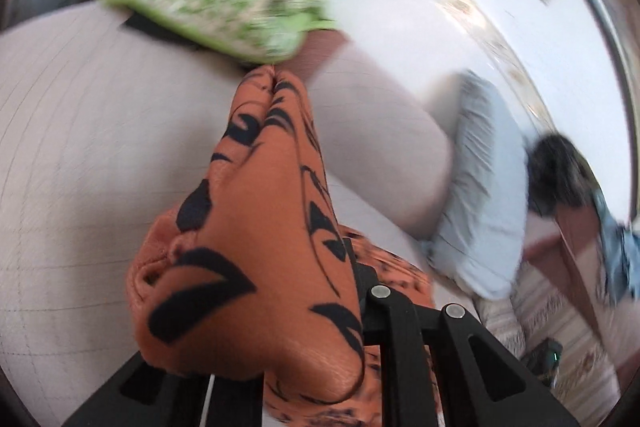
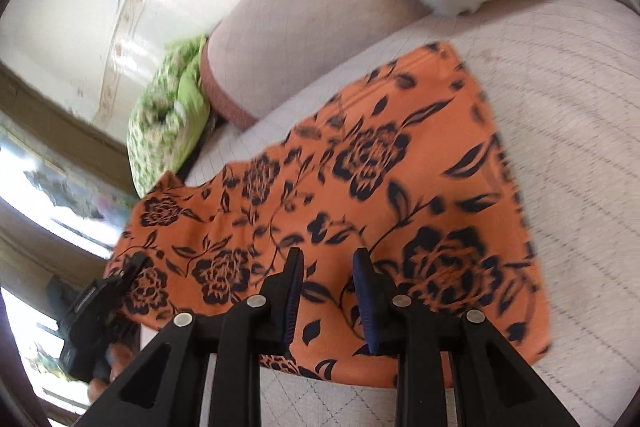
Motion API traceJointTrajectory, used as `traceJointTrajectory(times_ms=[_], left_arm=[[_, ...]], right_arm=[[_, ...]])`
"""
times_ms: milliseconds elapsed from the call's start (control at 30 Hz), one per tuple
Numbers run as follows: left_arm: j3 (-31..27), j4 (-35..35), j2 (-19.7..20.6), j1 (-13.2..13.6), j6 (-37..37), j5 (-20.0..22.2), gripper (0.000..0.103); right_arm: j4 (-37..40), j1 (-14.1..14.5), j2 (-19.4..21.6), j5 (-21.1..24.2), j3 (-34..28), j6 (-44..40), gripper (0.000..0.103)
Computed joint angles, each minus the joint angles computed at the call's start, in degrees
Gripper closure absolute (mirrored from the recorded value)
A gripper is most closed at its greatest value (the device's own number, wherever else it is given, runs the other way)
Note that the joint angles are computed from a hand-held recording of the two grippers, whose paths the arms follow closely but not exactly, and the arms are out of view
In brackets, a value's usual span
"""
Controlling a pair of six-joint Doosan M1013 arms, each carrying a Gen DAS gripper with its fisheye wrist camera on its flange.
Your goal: Fold small clothes
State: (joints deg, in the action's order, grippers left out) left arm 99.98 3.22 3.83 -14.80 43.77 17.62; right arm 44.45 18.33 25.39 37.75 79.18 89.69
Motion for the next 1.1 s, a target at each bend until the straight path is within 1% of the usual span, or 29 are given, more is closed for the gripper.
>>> traceJointTrajectory(times_ms=[67, 167, 200, 267, 300, 333, 367, 400, 433, 467, 500, 567, 633, 667, 700, 733, 767, 833, 867, 900, 933, 967, 1033, 1067, 1100], left_arm=[[-2.0, 0.7, 0.5, -2.4, 2.3, 1.7, 0.088], [-6.2, -0.1, 3.1, -6.3, 8.0, 4.8, 0.088], [-6.9, 0.1, 3.8, -7.2, 9.0, 5.5, 0.088], [-9.3, 1.7, 6.1, -10.1, 10.6, 8.6, 0.088], [-10.8, 2.7, 7.5, -11.5, 10.9, 11.5, 0.085], [-13.2, 2.3, 10.1, -12.8, 12.7, 16.2, 0.077], [-14.2, 1.5, 11.3, -13.2, 13.9, 18.4, 0.063], [-15.5, -1.4, 12.9, -13.5, 16.0, 21.6, 0.057], [-16.9, -5.1, 14.4, -13.4, 17.4, 25.8, 0.053], [-17.0, -5.9, 14.7, -13.5, 16.8, 26.9, 0.051], [-15.8, -6.2, 13.9, -13.5, 16.9, 25.3, 0.049], [-14.1, -9.2, 11.9, -12.9, 21.3, 22.3, 0.038], [-12.1, -10.7, 9.5, -12.2, 24.2, 20.0, 0.030], [-11.3, -11.6, 8.4, -11.9, 26.2, 19.0, 0.028], [-10.0, -11.3, 6.7, -11.5, 28.2, 17.5, 0.026], [-8.8, -8.3, 5.3, -11.7, 27.1, 16.6, 0.023], [-7.7, -5.0, 4.1, -11.2, 25.4, 16.0, 0.022], [-6.3, -0.1, 2.7, -10.6, 21.3, 15.5, 0.021], [-6.0, 2.4, 2.5, -10.0, 18.2, 16.2, 0.021], [-6.0, 5.3, 2.6, -9.6, 14.3, 18.1, 0.021], [-5.8, 7.3, 2.6, -9.3, 11.5, 19.9, 0.021], [-6.2, 9.8, 3.3, -8.9, 7.7, 22.8, 0.021], [-6.8, 12.3, 4.5, -8.6, 4.8, 26.1, 0.021], [-6.9, 13.2, 5.0, -8.7, 3.8, 27.5, 0.021], [-7.0, 13.5, 5.6, -8.8, 3.7, 28.7, 0.021]], right_arm=[[2.7, -1.0, -0.8, -1.2, 1.2, -0.4, 0.075], [8.3, -2.8, -2.4, -3.1, 3.5, -2.7, 0.075], [9.2, -3.2, -2.8, -3.6, 4.1, -3.2, 0.075], [10.6, -4.2, -3.6, -4.7, 5.1, -3.6, 0.075], [11.5, -4.7, -4.0, -5.0, 5.7, -4.0, 0.075], [12.6, -5.3, -4.4, -5.2, 6.3, -4.5, 0.075], [13.2, -5.8, -4.7, -5.2, 6.8, -4.6, 0.075], [14.1, -6.3, -4.9, -5.2, 7.3, -4.8, 0.075], [15.1, -6.9, -5.2, -5.1, 7.7, -5.1, 0.075], [16.2, -7.4, -5.3, -4.8, 8.0, -5.3, 0.074], [16.8, -7.8, -5.4, -4.7, 8.3, -5.4, 0.074], [17.1, -8.5, -5.7, -4.7, 8.7, -4.7, 0.074], [17.6, -9.0, -5.5, -4.2, 8.7, -4.7, 0.074], [17.8, -9.1, -5.4, -3.8, 8.6, -4.6, 0.075], [18.5, -9.2, -5.3, -3.5, 8.7, -5.2, 0.075], [19.4, -9.2, -5.2, -3.2, 8.7, -6.1, 0.075], [20.8, -9.1, -5.2, -2.9, 8.6, -7.8, 0.075], [23.2, -8.6, -5.4, -2.6, 8.6, -12.3, 0.075], [25.1, -8.3, -5.6, -2.3, 8.6, -15.3, 0.075], [27.7, -8.0, -5.5, -1.4, 8.4, -18.8, 0.075], [30.3, -7.7, -5.2, 0.5, 8.1, -22.0, 0.075], [32.2, -7.2, -4.6, 2.9, 7.5, -24.3, 0.075], [33.5, -6.3, -3.8, 6.1, 6.6, -27.2, 0.075], [33.8, -5.8, -3.1, 8.4, 5.9, -28.3, 0.075], [32.4, -5.4, -1.9, 12.5, 4.3, -27.8, 0.075]])
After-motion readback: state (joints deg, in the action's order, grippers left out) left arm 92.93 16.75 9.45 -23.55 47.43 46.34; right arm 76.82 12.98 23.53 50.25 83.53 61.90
